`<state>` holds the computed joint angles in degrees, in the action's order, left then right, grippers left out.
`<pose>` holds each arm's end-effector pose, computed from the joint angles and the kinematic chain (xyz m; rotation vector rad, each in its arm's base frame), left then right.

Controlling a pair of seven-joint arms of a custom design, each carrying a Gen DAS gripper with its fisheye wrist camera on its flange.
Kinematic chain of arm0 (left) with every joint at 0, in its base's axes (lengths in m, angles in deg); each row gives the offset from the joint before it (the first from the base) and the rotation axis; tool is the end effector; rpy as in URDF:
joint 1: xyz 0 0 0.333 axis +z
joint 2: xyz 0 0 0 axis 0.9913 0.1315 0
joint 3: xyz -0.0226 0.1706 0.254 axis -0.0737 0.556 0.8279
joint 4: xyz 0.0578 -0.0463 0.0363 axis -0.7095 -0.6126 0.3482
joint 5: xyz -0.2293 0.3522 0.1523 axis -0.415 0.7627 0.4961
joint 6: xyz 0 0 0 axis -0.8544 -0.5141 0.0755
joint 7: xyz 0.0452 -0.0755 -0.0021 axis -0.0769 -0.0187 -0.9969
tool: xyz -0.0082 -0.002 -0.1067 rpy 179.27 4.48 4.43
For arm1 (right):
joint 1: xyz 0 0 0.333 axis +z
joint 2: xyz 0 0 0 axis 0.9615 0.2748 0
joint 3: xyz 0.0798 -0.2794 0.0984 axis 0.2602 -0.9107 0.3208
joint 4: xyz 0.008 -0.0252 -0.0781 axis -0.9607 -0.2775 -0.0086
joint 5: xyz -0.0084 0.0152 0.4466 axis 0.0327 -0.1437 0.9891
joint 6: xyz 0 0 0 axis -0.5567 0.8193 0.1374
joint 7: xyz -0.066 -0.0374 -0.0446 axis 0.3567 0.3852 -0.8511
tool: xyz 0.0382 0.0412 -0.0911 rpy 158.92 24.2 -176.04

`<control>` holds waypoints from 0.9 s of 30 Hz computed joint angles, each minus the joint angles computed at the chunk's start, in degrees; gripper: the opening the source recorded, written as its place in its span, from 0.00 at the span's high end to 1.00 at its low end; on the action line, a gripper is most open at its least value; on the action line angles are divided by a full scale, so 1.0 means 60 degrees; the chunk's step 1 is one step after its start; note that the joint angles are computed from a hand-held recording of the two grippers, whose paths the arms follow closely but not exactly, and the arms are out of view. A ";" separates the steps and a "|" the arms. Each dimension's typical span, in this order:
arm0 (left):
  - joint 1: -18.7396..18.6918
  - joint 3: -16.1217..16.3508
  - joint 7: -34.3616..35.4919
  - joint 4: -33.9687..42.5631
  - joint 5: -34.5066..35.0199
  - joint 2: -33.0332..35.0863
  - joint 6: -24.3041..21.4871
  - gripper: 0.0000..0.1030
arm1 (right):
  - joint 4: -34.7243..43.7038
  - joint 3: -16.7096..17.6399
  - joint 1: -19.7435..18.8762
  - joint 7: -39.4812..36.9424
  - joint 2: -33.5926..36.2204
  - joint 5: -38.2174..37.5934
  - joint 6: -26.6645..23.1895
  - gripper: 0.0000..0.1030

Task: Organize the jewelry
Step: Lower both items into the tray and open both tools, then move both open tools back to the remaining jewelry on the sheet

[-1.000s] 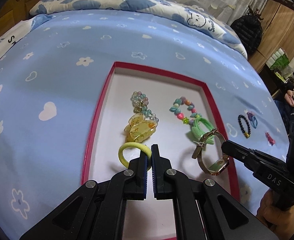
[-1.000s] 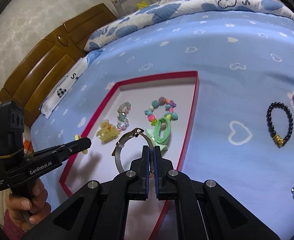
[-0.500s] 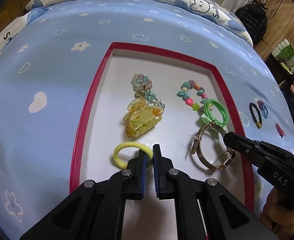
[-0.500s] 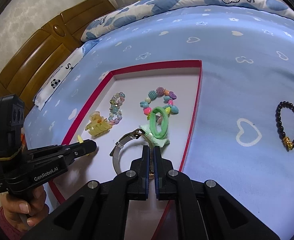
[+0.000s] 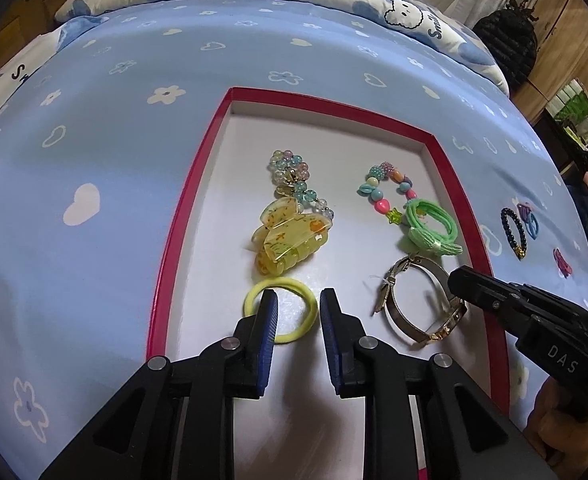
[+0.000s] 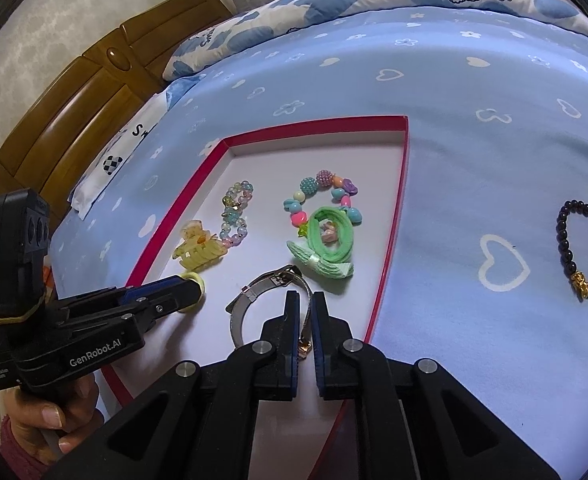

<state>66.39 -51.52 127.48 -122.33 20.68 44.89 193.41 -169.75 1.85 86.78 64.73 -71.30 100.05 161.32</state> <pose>0.6284 -0.3364 0.5524 -1.9976 2.1163 -0.7260 0.6294 0.1779 0.5367 -1.8167 1.7478 0.0639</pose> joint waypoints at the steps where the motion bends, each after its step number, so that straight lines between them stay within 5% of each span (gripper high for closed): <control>1: 0.0005 0.0002 -0.0004 -0.0024 -0.0012 -0.0030 0.0020 0.79 | -0.0017 0.0004 0.0002 0.0012 -0.0016 0.0026 0.0021 0.92; 6: 0.0049 -0.0003 -0.0155 -0.0445 -0.0139 -0.0457 0.0345 0.76 | -0.0176 -0.0020 0.0008 -0.0111 -0.0233 0.0307 0.0192 0.92; 10: 0.0094 -0.0013 -0.0413 -0.1030 -0.0260 -0.1027 0.0949 0.63 | -0.0369 -0.0073 0.0018 -0.0190 -0.0524 0.0494 0.0396 0.91; 15: 0.0146 -0.0056 -0.0728 -0.1880 -0.0607 -0.1792 0.1756 0.54 | -0.0871 -0.0200 0.0023 -0.0156 -0.1157 0.0627 0.0854 0.71; 27: -0.0047 -0.0228 -0.0644 -0.2312 -0.0987 -0.2343 0.2305 0.38 | -0.2404 -0.0630 -0.0191 0.0682 -0.2980 -0.0212 0.1686 0.58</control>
